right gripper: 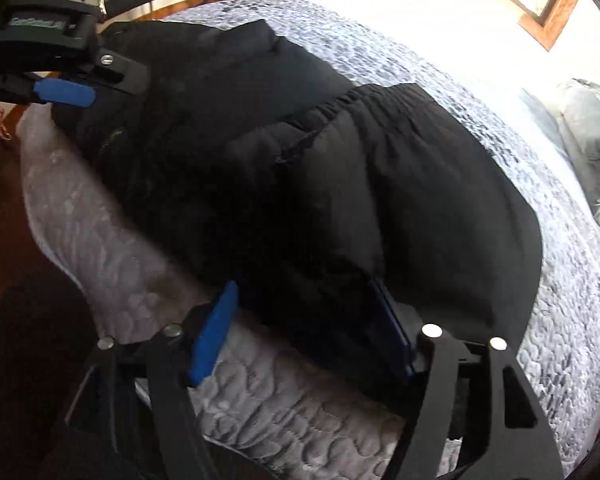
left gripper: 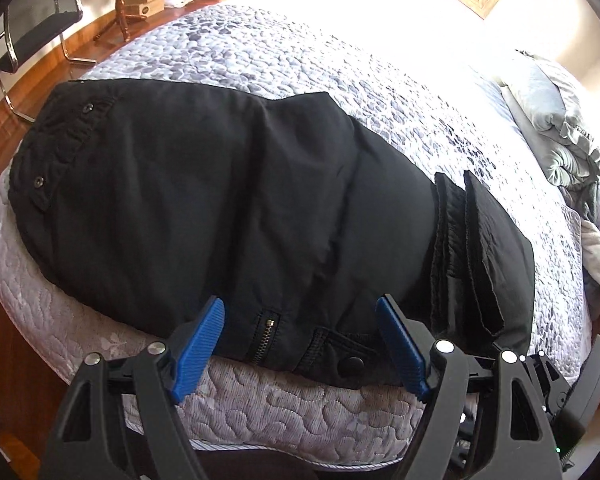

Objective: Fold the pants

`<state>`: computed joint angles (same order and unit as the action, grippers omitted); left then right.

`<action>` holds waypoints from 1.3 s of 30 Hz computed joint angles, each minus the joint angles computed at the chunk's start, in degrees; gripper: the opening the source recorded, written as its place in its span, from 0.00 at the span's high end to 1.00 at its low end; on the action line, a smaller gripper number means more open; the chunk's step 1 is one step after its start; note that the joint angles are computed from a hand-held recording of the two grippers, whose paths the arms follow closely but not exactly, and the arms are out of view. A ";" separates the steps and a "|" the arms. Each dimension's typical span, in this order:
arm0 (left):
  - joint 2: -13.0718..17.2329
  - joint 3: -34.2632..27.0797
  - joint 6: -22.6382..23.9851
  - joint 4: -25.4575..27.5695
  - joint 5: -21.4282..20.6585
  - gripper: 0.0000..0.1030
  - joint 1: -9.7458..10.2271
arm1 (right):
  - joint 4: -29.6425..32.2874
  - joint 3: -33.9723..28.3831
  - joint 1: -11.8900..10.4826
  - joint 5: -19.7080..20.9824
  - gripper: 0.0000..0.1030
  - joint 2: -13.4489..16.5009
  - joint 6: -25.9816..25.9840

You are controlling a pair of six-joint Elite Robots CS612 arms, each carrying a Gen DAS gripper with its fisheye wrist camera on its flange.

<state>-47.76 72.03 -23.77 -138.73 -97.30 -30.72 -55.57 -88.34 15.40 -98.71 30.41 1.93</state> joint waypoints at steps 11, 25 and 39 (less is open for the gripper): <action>0.10 0.02 -1.02 -0.06 -0.98 0.22 0.52 | -6.48 -0.62 -0.87 3.33 0.36 -0.35 6.88; 0.39 -0.29 0.14 -0.31 -2.09 0.21 0.46 | -7.19 4.18 -0.41 0.37 0.83 -1.50 8.29; 0.17 0.03 -0.49 -0.47 -1.77 0.21 0.55 | -2.98 0.83 -1.31 11.94 0.69 -0.16 6.55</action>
